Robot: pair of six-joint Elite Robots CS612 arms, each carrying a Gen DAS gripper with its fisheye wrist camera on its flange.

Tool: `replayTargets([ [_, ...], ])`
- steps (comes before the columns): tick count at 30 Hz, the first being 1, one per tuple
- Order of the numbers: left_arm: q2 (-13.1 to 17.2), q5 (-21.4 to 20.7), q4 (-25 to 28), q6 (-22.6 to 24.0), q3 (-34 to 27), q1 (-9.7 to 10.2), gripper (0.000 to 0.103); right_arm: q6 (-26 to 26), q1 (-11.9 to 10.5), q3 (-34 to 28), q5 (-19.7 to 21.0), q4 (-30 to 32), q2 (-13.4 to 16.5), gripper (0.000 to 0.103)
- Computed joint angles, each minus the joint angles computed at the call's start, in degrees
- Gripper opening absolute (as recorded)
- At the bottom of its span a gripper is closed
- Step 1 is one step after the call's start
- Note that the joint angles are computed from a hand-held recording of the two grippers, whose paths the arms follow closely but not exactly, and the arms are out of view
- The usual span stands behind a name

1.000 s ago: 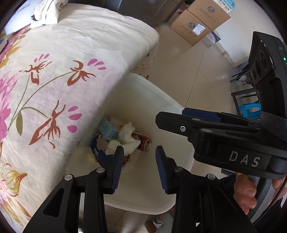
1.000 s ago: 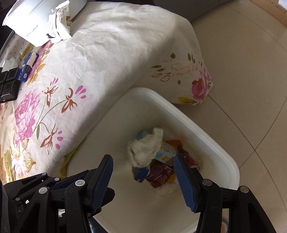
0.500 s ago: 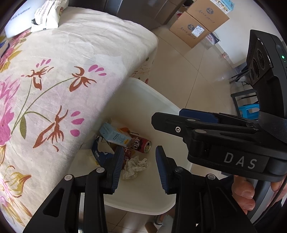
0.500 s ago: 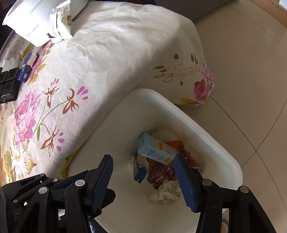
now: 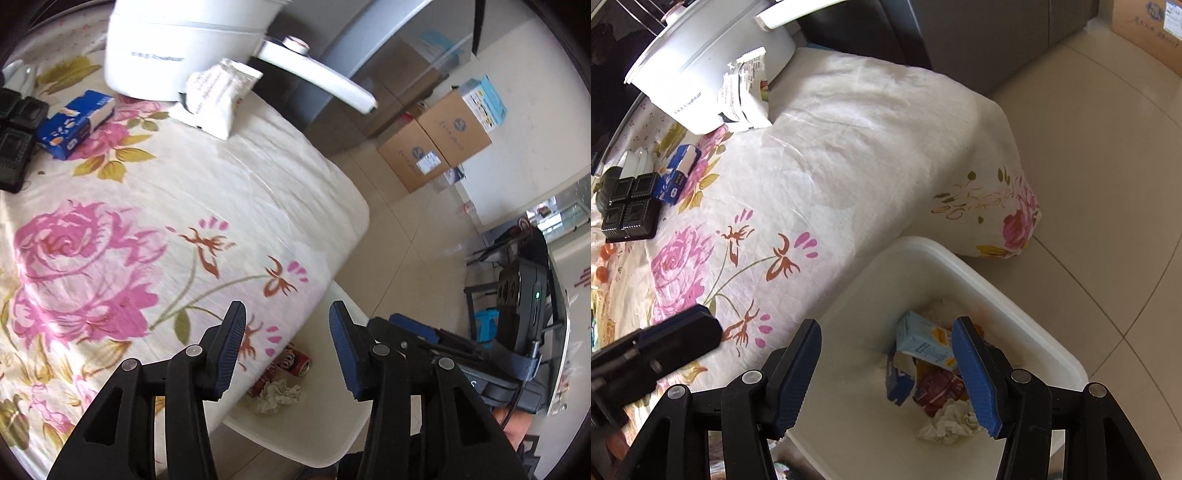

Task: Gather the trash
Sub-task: 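Move both open grippers back to the table, then grasp the black plastic tray with the left gripper while the right gripper grasps the paper wrapper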

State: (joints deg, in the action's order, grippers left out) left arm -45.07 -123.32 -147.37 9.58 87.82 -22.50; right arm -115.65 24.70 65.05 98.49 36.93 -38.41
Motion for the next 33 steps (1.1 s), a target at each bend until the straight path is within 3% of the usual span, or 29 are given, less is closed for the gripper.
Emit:
replayTargets([
  [4,1.3,-1.3,-0.8,-6.2,-3.3,2.35,0.051,0.2,0.0,-0.2,0.2,-1.3,-0.2,0.064],
  [8,3.0,-2.8,-2.6,-12.8,-6.9,5.14,0.063,0.3,-0.2,-1.5,0.0,-1.5,0.5,0.064],
  [13,5.3,-4.3,-5.7,-23.0,-10.5,8.42,0.064,-0.1,-0.5,-4.3,-0.6,-1.0,2.3,0.064],
  [17,7.0,0.5,-11.7,-34.8,-12.3,10.47,0.064,-0.7,-0.7,-7.2,-1.1,0.1,4.1,0.064],
  [20,8.5,3.3,-13.0,-39.4,-14.5,11.51,0.064,-0.9,-0.9,-9.5,-2.1,0.9,5.6,0.064],
  [23,10.2,3.8,-11.3,-40.1,-17.6,11.97,0.064,-1.3,-1.0,-11.8,-2.7,1.8,6.9,0.065],
  [27,12.3,3.9,-7.9,-35.6,-21.5,11.7,0.065,-1.2,-1.1,-13.9,-3.6,1.5,7.8,0.065],
  [31,13.7,10.6,-7.4,-32.3,-23.7,10.77,0.07,-2.7,-0.8,-17.0,-2.6,2.4,8.8,0.065],
  [33,14.7,11.7,-5.9,-31.0,-25.1,10.68,0.07,-2.8,-0.8,-18.2,-2.9,2.2,9.3,0.065],
])
